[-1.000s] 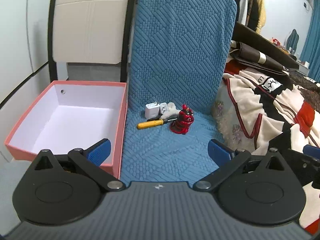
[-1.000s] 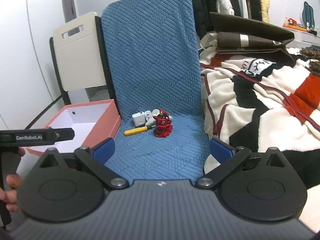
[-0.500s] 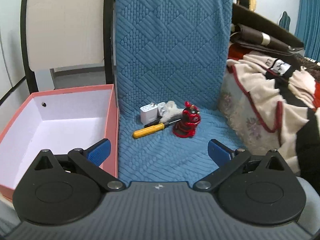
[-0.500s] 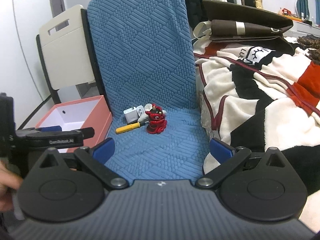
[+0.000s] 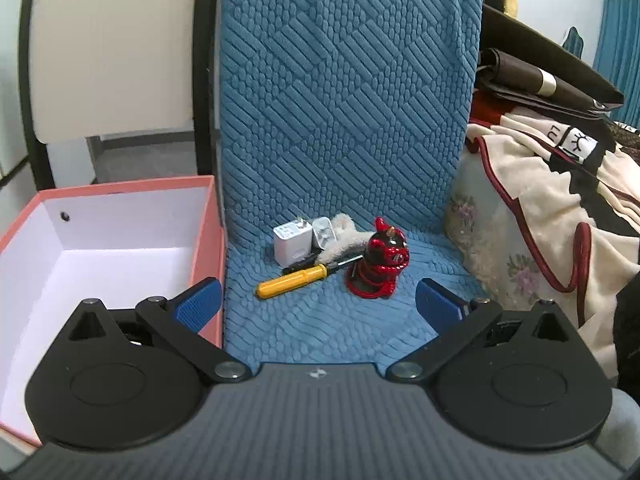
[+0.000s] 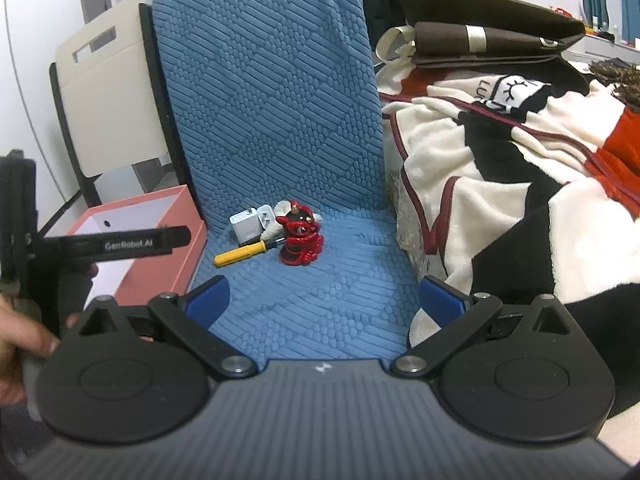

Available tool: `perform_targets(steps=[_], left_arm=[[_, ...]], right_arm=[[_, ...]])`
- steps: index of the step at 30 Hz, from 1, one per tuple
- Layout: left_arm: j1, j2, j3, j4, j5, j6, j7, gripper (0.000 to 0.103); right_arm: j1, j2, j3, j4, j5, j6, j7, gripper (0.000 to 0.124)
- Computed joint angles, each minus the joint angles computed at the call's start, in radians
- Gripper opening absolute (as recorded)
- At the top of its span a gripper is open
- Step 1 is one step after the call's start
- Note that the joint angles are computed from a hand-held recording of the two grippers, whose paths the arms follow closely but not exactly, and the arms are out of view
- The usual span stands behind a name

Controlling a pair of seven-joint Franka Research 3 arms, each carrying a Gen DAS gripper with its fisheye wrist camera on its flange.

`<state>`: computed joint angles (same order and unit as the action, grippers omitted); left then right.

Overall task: Organize rigid objects
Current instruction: 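Move the left gripper toward the screwdriver while the right gripper approaches the figurine, then grasp the yellow screwdriver with the left gripper while the right gripper grasps the red figurine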

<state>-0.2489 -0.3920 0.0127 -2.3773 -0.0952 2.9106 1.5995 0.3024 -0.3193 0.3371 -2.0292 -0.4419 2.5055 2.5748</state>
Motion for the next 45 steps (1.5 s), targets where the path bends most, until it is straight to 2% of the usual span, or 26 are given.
perform_targets(steps=[6, 9, 12, 15, 18, 24, 30, 33, 36, 38, 40, 42, 45], left_arm=[[0.007, 0.058, -0.010, 0.045, -0.028, -0.031, -0.025, 0.103], [0.060, 0.109, -0.056, 0.086, 0.033, -0.022, -0.063, 0.103], [0.068, 0.142, -0.052, 0.120, 0.024, -0.029, -0.062, 0.103], [0.099, 0.181, -0.074, 0.159, 0.051, -0.022, -0.095, 0.103], [0.082, 0.216, -0.061, 0.192, 0.012, -0.021, -0.023, 0.103], [0.070, 0.241, -0.053, 0.226, -0.111, -0.080, 0.168, 0.103], [0.110, 0.299, -0.080, 0.311, -0.168, -0.242, 0.258, 0.103], [0.135, 0.335, -0.100, 0.359, -0.166, -0.303, 0.276, 0.103], [0.155, 0.375, -0.122, 0.401, -0.113, -0.327, 0.284, 0.103], [0.165, 0.407, -0.134, 0.434, -0.079, -0.344, 0.286, 0.103], [0.175, 0.444, -0.143, 0.470, -0.034, -0.360, 0.272, 0.102], [0.187, 0.477, -0.150, 0.506, -0.016, -0.380, 0.269, 0.097], [0.197, 0.524, -0.159, 0.554, 0.032, -0.389, 0.258, 0.094]], right_arm=[[0.003, 0.010, -0.010, -0.003, 0.009, 0.001, -0.013, 0.103], [0.001, 0.015, -0.014, -0.003, 0.006, 0.007, -0.018, 0.103], [0.000, 0.023, -0.020, -0.002, 0.003, 0.025, -0.025, 0.103], [0.000, 0.041, -0.025, 0.002, 0.001, 0.045, -0.036, 0.103], [0.001, 0.061, -0.033, -0.002, -0.006, 0.085, -0.048, 0.103], [-0.004, 0.108, -0.051, -0.018, -0.018, 0.185, -0.032, 0.103], [-0.003, 0.182, -0.073, 0.001, -0.072, 0.247, 0.002, 0.102], [0.003, 0.229, -0.097, 0.019, -0.109, 0.283, 0.055, 0.102], [0.019, 0.294, -0.132, 0.053, -0.135, 0.343, 0.106, 0.099], [0.042, 0.337, -0.158, 0.084, -0.115, 0.354, 0.083, 0.097], [0.060, 0.380, -0.183, 0.116, -0.084, 0.372, 0.039, 0.090], [0.073, 0.416, -0.205, 0.137, -0.038, 0.399, -0.007, 0.084], [0.087, 0.475, -0.230, 0.175, 0.030, 0.431, -0.069, 0.082]])
